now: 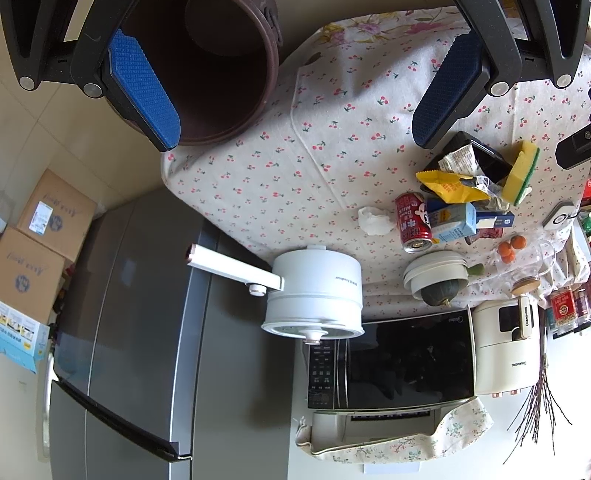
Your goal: Collect trash
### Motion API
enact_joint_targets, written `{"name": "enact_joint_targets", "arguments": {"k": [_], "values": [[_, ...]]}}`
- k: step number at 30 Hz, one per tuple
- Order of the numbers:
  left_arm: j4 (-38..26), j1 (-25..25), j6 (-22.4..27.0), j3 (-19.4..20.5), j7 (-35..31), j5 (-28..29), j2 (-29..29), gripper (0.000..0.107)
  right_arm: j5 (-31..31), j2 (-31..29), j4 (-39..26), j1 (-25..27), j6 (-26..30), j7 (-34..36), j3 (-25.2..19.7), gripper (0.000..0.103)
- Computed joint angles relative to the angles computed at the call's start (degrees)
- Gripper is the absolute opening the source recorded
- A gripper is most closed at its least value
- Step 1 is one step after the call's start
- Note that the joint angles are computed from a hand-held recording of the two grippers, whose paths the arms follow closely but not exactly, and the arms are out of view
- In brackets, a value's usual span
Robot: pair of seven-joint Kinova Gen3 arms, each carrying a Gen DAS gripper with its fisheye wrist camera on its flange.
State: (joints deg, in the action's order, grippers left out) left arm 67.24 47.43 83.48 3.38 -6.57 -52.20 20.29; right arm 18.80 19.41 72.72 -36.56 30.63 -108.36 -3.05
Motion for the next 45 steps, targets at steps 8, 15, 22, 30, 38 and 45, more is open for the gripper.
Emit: {"name": "enact_joint_targets", "arguments": {"k": [8, 15, 22, 30, 38, 45], "values": [[0.07, 0.09, 0.11, 0.01, 0.14, -0.03, 0.01, 0.103, 0.01, 0.16, -0.09, -0.11, 0.07, -0.13, 0.1, 0.103], [0.19, 0.02, 0.09, 0.09, 0.1, -0.06, -0.1, 0.103, -0.11, 0.16, -0.16, -0.04, 0.14, 0.04, 0.08, 0.103], [0.51, 0.19, 0.24, 0.14, 0.28, -0.31, -0.36, 0.103, -0.16, 0.17, -0.2, -0.01, 0.13, 0.07, 0.08, 0.103], [0.14, 0.21, 0.58, 0.31, -0.42, -0.84, -0.32, 0.103, 1.87, -0.22, 1.18, 1.65, -1.36, -1.52, -2.2, 0.103], [-4.02, -5.23, -1.08, -1.23, -10.51, 6.47, -1.75, 0.103, -3.52, 4.59, -12.08, 1.72, 12.34, 4.32, -2.32, 0.103], [-7.23, -21.47, -2.79, 4.71, -24.01, 20.1, -1.47, 0.103, -8.29, 13.46, -30.66, 0.21, 25.43, 10.6, 0.09, 0.103]]}}
